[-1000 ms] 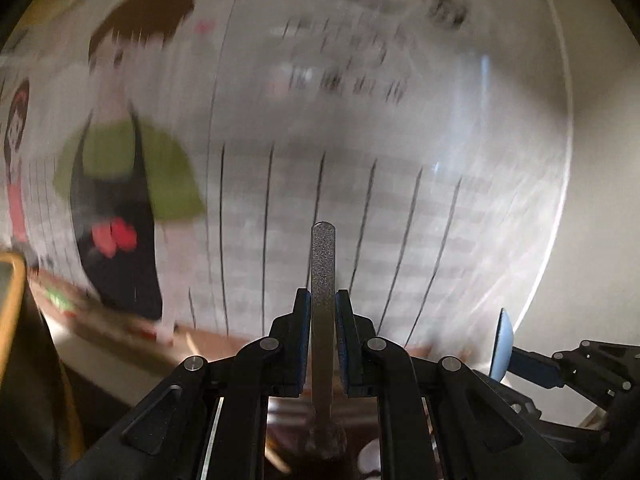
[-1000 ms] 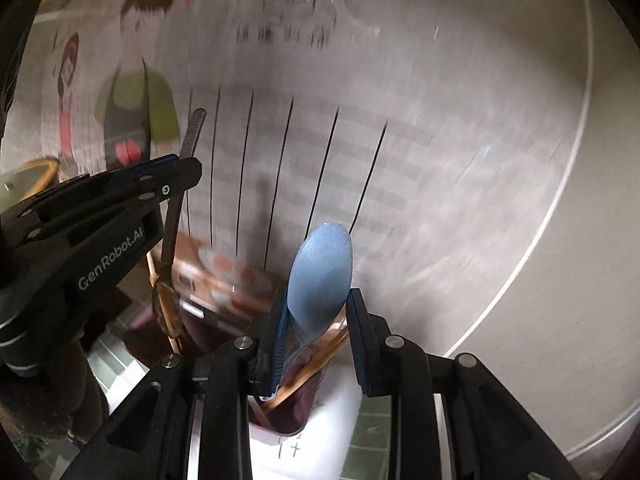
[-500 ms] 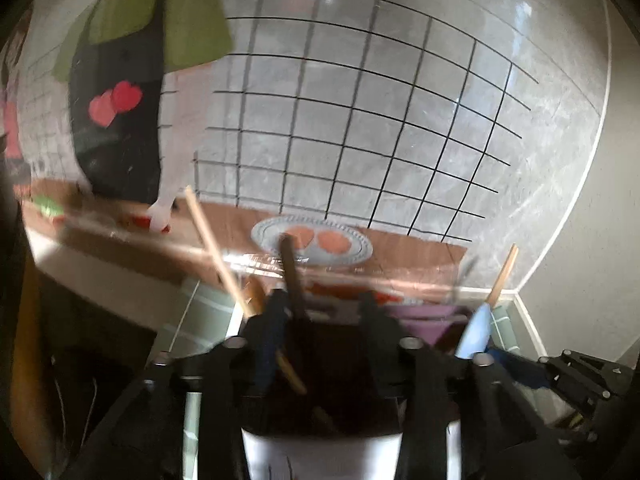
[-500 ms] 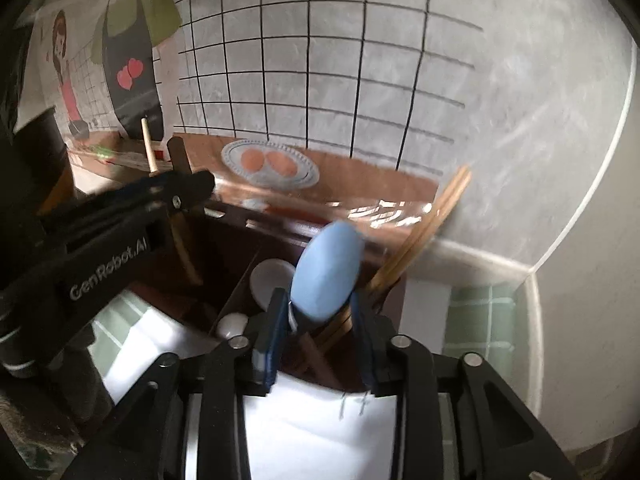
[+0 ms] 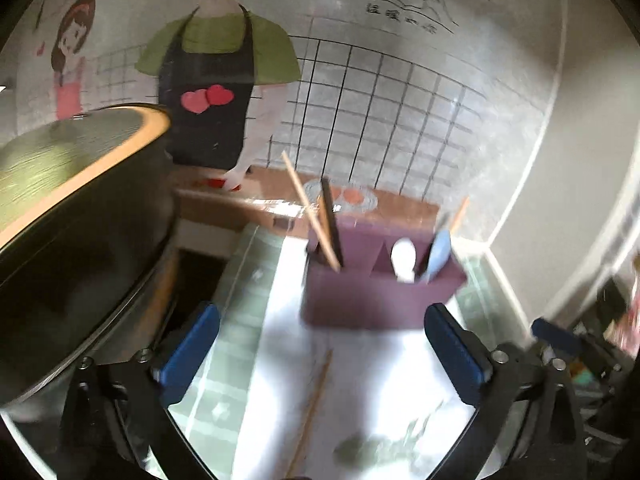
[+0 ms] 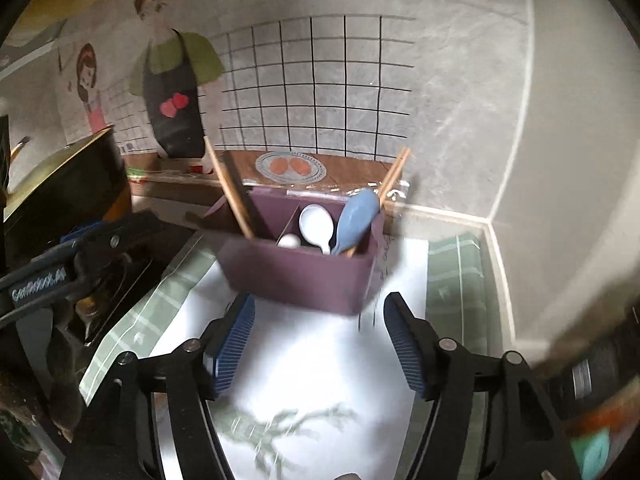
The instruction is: Organize utensils
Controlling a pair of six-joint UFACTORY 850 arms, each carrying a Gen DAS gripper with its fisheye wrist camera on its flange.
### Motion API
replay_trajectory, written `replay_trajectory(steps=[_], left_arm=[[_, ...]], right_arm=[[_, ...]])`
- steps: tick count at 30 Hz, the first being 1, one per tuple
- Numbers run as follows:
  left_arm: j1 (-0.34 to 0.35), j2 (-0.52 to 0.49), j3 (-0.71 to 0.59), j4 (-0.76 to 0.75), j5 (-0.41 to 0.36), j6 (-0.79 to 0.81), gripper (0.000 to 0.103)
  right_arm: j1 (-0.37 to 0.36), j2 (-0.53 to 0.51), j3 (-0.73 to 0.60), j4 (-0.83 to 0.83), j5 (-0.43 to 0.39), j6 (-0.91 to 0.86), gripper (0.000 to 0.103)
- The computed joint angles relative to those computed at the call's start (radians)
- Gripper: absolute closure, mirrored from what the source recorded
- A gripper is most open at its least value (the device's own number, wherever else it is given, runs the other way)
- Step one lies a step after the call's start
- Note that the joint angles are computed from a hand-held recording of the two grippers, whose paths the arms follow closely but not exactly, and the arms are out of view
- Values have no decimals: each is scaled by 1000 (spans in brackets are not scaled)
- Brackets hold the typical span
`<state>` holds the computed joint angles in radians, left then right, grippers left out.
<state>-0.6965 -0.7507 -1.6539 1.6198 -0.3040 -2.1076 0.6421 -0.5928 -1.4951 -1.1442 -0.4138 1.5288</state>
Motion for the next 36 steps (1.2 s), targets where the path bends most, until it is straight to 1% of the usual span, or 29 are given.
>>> replay_trajectory(steps=[2,4,5,6,8,11,13,17,19,22,26,36], left_arm=[[-25,58,97,87,-60,-84,0],[-48,112,186,165,-104,-168,0],[-59,134,224,189,-127,-195,0],[-71,152,255,195,-152,-204,0],[-108,188,330,196,-230,-208,0],[-162,217,399,133,-329,-168,0],[-193,231,431,97,-364,-156,0],[-226,265,488,123,-371,-216,0],[-235,277,501,129,-372,-230,0],[-248,289,510,128,-397,-234,0],[-248,307,520,149,-375,-269,0],[-250,303,500,178,-369,-261,0]], right_arm=[[24,48,69,-52,6,97,37],[54,93,135,-121,-7,208,36],[68,110,160,-152,-17,251,30],[86,127,186,-181,-39,294,27],[125,158,234,-238,-89,378,18],[168,193,293,-323,-142,501,13],[196,212,329,-357,-190,575,10],[233,235,373,-384,-228,650,10],[258,234,380,-391,-279,643,10],[289,230,384,-393,-346,628,10],[296,237,395,-381,-337,624,8],[290,259,417,-384,-348,647,7]])
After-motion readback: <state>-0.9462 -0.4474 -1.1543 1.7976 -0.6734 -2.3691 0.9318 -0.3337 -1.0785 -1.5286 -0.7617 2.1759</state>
